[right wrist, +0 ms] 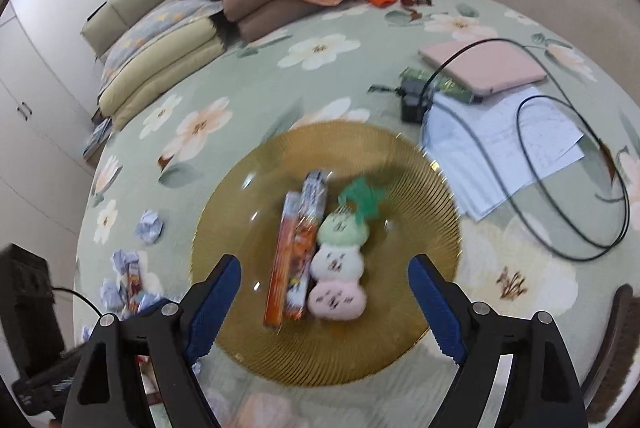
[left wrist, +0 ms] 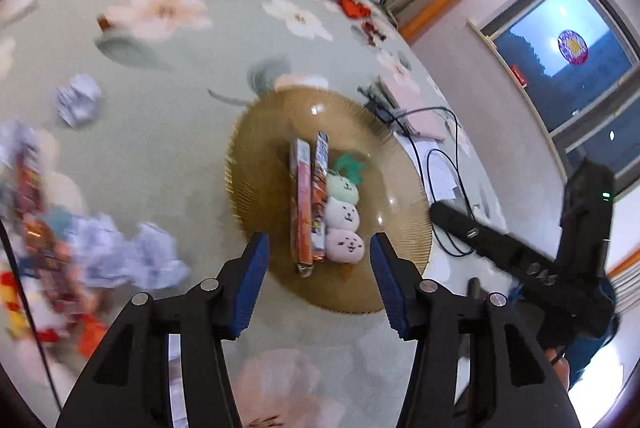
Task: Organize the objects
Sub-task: 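Carry both items to the gold plate and release them inside, then grasp the pink-white-green plush stack with the left tool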
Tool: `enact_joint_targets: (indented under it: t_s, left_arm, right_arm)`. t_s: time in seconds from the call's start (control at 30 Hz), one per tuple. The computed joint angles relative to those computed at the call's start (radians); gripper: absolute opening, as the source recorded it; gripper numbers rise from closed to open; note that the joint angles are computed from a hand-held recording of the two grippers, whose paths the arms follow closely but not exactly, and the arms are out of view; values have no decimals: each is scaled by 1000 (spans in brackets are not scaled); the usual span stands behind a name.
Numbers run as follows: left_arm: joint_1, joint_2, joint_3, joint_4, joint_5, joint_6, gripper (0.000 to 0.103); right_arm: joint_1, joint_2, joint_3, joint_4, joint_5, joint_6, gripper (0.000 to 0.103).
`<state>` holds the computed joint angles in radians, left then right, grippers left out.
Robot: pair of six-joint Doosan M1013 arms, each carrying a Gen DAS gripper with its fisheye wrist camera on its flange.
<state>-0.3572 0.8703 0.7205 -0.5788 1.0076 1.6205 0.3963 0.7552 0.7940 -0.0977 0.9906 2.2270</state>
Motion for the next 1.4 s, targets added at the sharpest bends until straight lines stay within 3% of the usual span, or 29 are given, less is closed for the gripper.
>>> enact_joint_targets:
  t_s: [0.13, 0.23, 0.37, 0.47, 0.57, 0.7, 0.77, 0.87, 0.97, 1.07, 1.2, 1.23, 1.27, 1.33, 1.4]
  left_arm:
    - [28, -100, 129, -15, -77, 16, 50]
    - [68, -197, 272, -113, -172, 90, 50]
    - [105, -309, 404, 18, -249, -2, 50]
    - [135, -364, 476, 118, -255, -86, 50]
    - [152, -371, 509, 185, -194, -154, 50]
    - [173, -356, 562, 42, -139, -113, 50]
    - [171, -331, 562, 50, -97, -164, 50]
    - [178, -291, 570, 4, -78, -201, 50]
    - [185, -277, 587, -27, -110, -238, 50]
    - [190, -275, 596, -42, -133, -254, 50]
    - [186, -264, 581, -23, -108, -261, 50]
    - [184, -259, 578, -16, -106, -265, 50]
    - [183, -251, 569, -10, -100, -269, 50]
    - [179, -243, 566, -10, -108, -278, 50]
    - [169, -240, 569, -21, -142, -272, 50]
  right_arm:
    - [26, 3, -2, 71, -1, -51, 85]
    - [47, 20, -29, 156, 16, -111, 85]
    - [84, 40, -63, 249, 38, -200, 85]
    - [113, 52, -84, 282, 61, -244, 85]
    - [138, 68, -103, 325, 101, -277, 85]
    - [163, 85, -115, 344, 165, -296, 85]
    - [173, 82, -99, 335, 185, -295, 85]
    - [179, 91, -105, 304, 229, -291, 85]
    - [181, 108, -128, 301, 251, -326, 85]
    - [190, 160, -221, 292, 278, -434, 85]
    - [213, 255, -387, 260, 294, -608, 84]
    - [214, 270, -414, 262, 296, -623, 72]
    - [212, 299, -467, 286, 316, -639, 50]
    - [202, 363, -589, 350, 377, -628, 28]
    - [194, 362, -592, 374, 370, -588, 25]
